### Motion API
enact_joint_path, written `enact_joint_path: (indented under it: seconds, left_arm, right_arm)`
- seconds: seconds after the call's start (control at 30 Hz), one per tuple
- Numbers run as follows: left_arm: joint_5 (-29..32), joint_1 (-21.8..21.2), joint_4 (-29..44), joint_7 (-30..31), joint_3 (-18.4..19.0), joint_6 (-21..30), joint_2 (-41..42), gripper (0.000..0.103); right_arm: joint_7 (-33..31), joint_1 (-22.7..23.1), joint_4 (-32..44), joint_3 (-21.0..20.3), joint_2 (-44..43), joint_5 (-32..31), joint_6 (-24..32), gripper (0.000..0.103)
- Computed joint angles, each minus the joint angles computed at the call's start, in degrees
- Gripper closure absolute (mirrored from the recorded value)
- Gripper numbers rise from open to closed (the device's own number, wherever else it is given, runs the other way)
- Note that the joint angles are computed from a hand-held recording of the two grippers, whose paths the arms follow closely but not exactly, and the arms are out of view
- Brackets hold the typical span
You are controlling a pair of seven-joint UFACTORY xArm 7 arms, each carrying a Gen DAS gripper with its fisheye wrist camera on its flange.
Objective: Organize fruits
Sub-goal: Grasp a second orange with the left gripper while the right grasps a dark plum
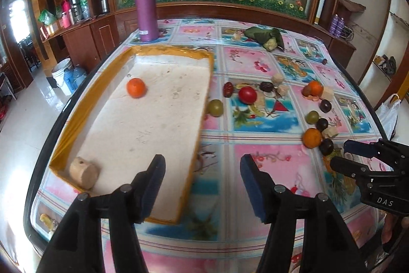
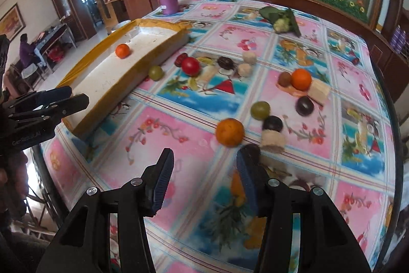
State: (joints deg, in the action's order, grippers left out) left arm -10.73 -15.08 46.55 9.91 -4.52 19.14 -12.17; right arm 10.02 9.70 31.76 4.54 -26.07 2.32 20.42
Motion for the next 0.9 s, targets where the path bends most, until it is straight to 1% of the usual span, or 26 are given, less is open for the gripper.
enact_joint_path:
  seconds: [0.1,0.23,0.43,0.53,0.7,0.9]
  left_arm:
    - [-0.81,-1.81,1.04,1.08,-0.95,0.95,1.11,0.039]
    - [-3.26,-4.06,3.20,3.32,-1.83,3.55,3.20,0.037]
    - [-6.57,-6.27,6.69,7.08,-3.40,6.13,6.01,0.029]
    - [-7.16,-6.77,9.31,7.94,-4.38,7.18,8.33,0.029]
    - [-6.22,-6.59,13.66,5.92,-5.58,8.89,12.56,0.029]
    - [-3.39,-6.43,16.50,2.38,-6.39,8.93,16.15,0.029]
  right_arm:
    - [0.80,-2.01,-3.07,-1.08,-3.36,-0.27,0.70,0.053]
    - [0.81,-4.16,-5.80,-2.79,-6.34,-0.22,1.76,0.052]
    - [-1.04,-5.74,-7.00,-5.16,-7.05,0.96,2.16,0.052]
    - [-2.11,-6.05,-7.30,-5.83,-7.21,1.64,1.98,0.052]
    - [-3.59,-6.38,-8.46,-6.67,-8.44,2.91,1.96,0.052]
    - [-4.33,-7.05,-9.42,-7.25,-9.91,4.08,2.36,0.051]
